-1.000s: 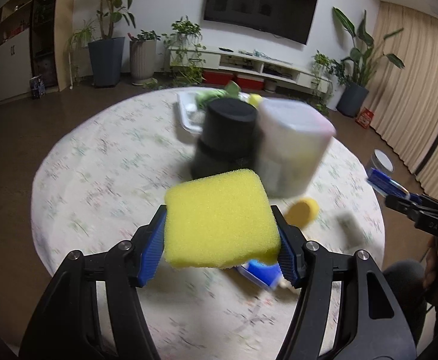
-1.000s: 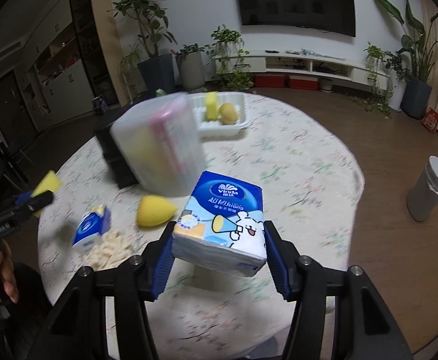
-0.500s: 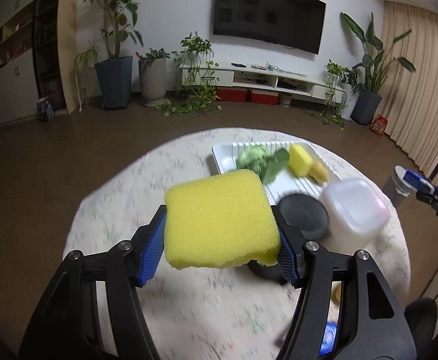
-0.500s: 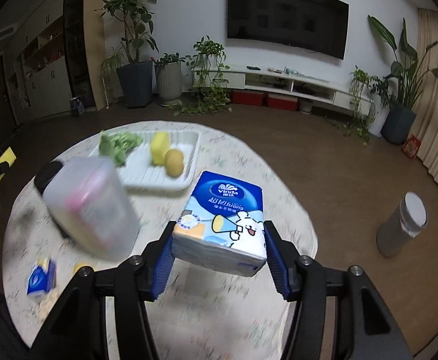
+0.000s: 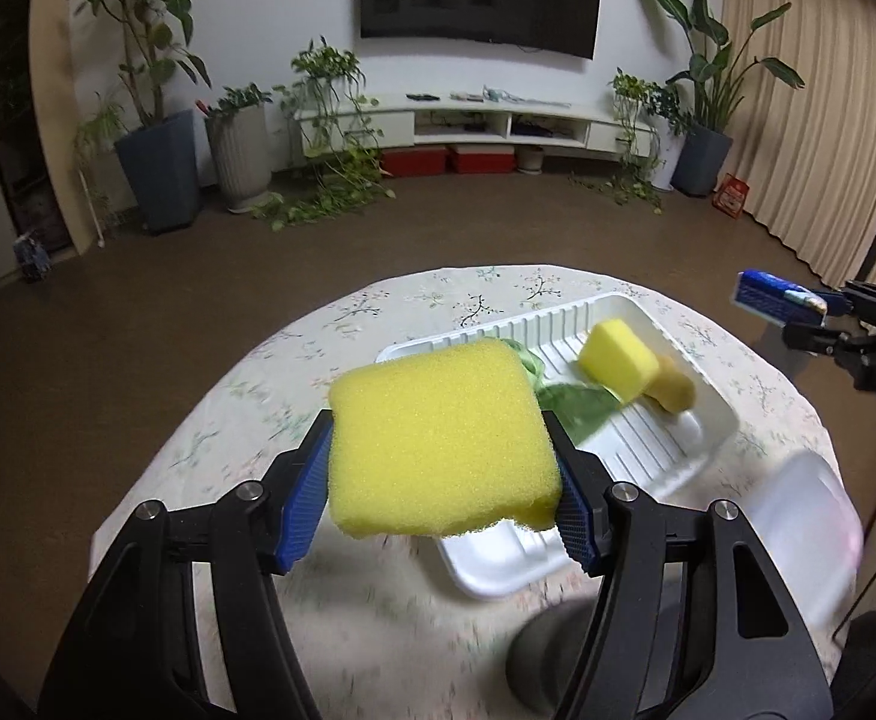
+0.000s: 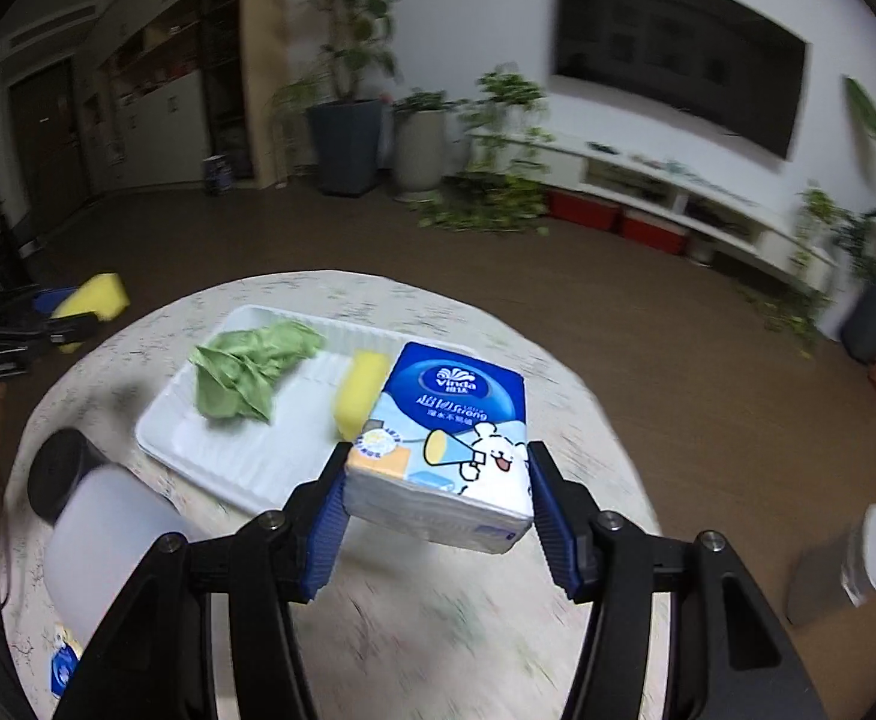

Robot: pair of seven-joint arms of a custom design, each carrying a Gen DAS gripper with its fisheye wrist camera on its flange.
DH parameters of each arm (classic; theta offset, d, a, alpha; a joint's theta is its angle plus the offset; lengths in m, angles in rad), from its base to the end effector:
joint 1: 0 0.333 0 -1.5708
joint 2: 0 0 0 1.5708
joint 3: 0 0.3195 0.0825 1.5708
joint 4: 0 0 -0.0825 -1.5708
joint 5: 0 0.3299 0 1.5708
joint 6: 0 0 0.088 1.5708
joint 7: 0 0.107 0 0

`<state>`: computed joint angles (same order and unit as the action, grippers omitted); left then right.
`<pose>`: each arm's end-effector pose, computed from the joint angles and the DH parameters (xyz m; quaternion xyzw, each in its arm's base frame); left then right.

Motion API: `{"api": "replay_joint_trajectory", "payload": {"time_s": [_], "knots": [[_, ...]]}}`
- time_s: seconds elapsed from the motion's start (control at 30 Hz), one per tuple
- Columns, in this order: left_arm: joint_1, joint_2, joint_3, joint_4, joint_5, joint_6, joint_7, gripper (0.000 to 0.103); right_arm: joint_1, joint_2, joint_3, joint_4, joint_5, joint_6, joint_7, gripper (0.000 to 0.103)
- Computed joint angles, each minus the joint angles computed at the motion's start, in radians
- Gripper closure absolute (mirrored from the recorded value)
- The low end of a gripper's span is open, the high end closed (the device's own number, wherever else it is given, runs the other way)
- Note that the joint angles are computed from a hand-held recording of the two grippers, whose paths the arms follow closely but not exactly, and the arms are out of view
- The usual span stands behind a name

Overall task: Organize soft objects
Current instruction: 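Carry the yellow sponge and tissue pack into the white tray and open both tools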

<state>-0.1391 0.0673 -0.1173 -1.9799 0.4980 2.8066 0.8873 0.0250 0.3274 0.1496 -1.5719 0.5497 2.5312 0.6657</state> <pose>0.5456 -0.1648 0.5465 -0.6575 0.6426 -0.2933 0.2620 0.6463 0.0927 0.5465 -0.8388 0.3890 -0.1746 0.3386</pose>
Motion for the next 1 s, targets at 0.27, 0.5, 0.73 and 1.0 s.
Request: {"api": "replay_joint_trajectory", "payload": {"time_s": [0.27,0.5,0.73,1.0], "knots": [[-0.036,0.158,0.026,0.118,-0.121,0.005,0.15,0.041,0.058,0.164,0.054,0.225,-0.071,-0.136,-0.058,0.045],[-0.089,0.207,0.081,0.144,-0.128,0.008,0.159,0.041,0.111,0.286,0.053,0.381,-0.182,-0.222,-0.041,0.045],[-0.113,0.234,0.102,0.174,-0.108,-0.015,0.163,0.041,0.13,0.344,0.047,0.435,-0.248,-0.254,-0.04,0.044],[-0.119,0.252,0.089,0.182,-0.125,-0.013,0.222,0.041,0.142,0.398,0.047,0.507,-0.29,-0.284,-0.039,0.046]]}}
